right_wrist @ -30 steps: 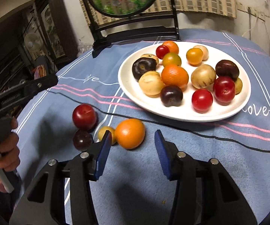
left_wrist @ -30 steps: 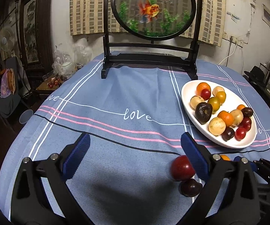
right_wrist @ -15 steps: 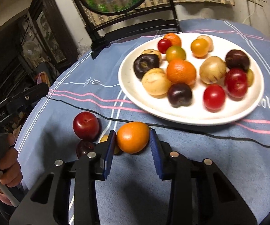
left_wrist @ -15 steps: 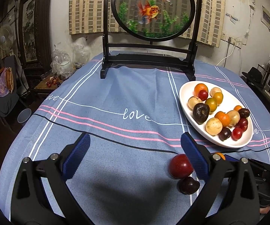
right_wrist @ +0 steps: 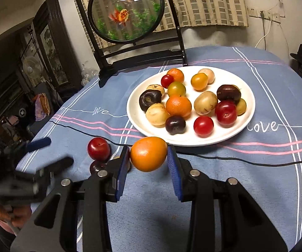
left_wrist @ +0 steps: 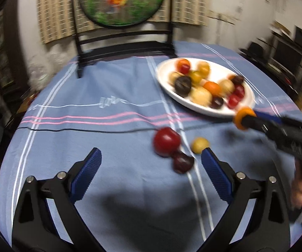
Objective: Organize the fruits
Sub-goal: 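Grasp a mandarin with the right tool while the left tool grasps a dark plum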
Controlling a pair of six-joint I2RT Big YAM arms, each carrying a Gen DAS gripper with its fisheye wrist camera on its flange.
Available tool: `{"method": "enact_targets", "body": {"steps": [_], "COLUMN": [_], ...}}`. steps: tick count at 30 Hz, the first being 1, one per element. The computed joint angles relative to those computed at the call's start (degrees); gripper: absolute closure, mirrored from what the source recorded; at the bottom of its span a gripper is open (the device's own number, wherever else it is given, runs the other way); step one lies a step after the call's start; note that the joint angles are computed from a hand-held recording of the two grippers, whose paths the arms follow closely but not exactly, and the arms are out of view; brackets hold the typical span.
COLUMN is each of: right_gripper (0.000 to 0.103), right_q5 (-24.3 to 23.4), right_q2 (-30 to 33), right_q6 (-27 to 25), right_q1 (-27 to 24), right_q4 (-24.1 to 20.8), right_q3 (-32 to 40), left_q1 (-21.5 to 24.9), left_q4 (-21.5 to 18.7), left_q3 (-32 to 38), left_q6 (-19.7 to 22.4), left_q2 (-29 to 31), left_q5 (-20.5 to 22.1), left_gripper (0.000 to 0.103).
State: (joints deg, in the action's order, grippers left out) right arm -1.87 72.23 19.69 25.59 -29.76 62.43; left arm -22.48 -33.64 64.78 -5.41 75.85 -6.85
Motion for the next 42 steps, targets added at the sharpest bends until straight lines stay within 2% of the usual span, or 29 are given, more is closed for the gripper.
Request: {"method": "enact_targets", "body": {"steps": [3,5,7,10,15,19,27,35,42], "right_gripper": [0.066,0.066,0.066,0.066,0.066,0.066,0.066,0.066,0.066], "right_q5": [0.14,0.39,0.79,0.65,0.79,0.99,0.64,0.78,1.08], "right_q2": [0.42,0.42,0.32,0.57,0.36,0.0,-0.45,-0.76,-0.77], "right_q6": [-0.21,-0.05,0.13,0.33,0.41,0.57,0.55,0.44,0.33], "right_q1": [-0.06,-0.03,0.13,0.0,0.07,0.11,0.09,-0.07,-0.02], "right_q4": [-0.31,-0.56,-0.76,-1.14,-1.03,-0.8,-0.67,-0.54,-0.4], "right_q3": [0.25,0.3,0.27,0.59,0.46,0.25,0.2,0.16,0.05], "left_q1": [-0.21,0.08,0.28,-0.3,-1.12,-2.34,-3.05,-3.17,-3.62], "left_q4": [-1.42,-3.33,-4.31,-3.19,-2.46,-1.22,-1.93,-0.57,0.12], "left_q3": [0.28,1.24,1.79,1.41,1.26,1.23,2.53,2.16,1.47], "left_q6": [1.34,1.09,0.7,1.05,3.4,4.82,5.11,4.78,5.36], "left_q2": [0.91,2.29,3.31,3.83,4.41,5.01,7.2,7.19,6.48], "left_q5": [2.33,5.13,6.35,4.04,5.58,4.42,3.19,1.8,1.96], "left_gripper": [0.027,0.044,0.051,0.051,0.051,0.051,0.051,0.069,0.07]}}
